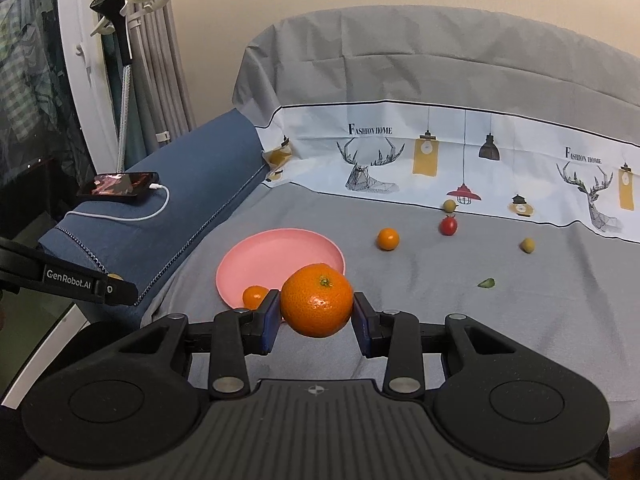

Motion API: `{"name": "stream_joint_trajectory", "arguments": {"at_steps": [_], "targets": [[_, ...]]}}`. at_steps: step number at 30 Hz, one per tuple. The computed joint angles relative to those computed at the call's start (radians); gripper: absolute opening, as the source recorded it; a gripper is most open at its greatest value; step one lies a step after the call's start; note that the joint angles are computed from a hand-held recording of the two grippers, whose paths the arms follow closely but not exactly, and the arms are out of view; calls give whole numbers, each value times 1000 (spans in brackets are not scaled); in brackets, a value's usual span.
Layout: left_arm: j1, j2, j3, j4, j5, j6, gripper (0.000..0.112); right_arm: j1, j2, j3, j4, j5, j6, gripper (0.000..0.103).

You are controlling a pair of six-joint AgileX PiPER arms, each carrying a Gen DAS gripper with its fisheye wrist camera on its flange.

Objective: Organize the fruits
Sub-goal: 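Carry the yellow-green fruit and tangerine over the pink plate and release both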

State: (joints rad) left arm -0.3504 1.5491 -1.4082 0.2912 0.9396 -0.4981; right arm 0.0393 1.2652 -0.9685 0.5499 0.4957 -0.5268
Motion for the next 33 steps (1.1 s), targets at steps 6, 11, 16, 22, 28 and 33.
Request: {"name": "stream_joint_trajectory", "arguments": {"at_steps": [6,11,16,22,28,33], "targets": [[19,4,6,-11,-12,10,31,15,18,-17,-39,4,27,39],[38,13,4,-24,-20,23,31,23,41,-31,-58,9,42,39],[63,30,-8,-46,-24,41,31,33,68,-47,-78,8,59,39],[94,65,-43,-75,-24,74,31,42,116,-81,-74,7,57,39],[132,146,-123,-126,-12,120,31,62,217,-165,-45,1,34,39],[148,255,-231,-132,-6,135,31,73,354,-299,-4,21,27,39]]}}
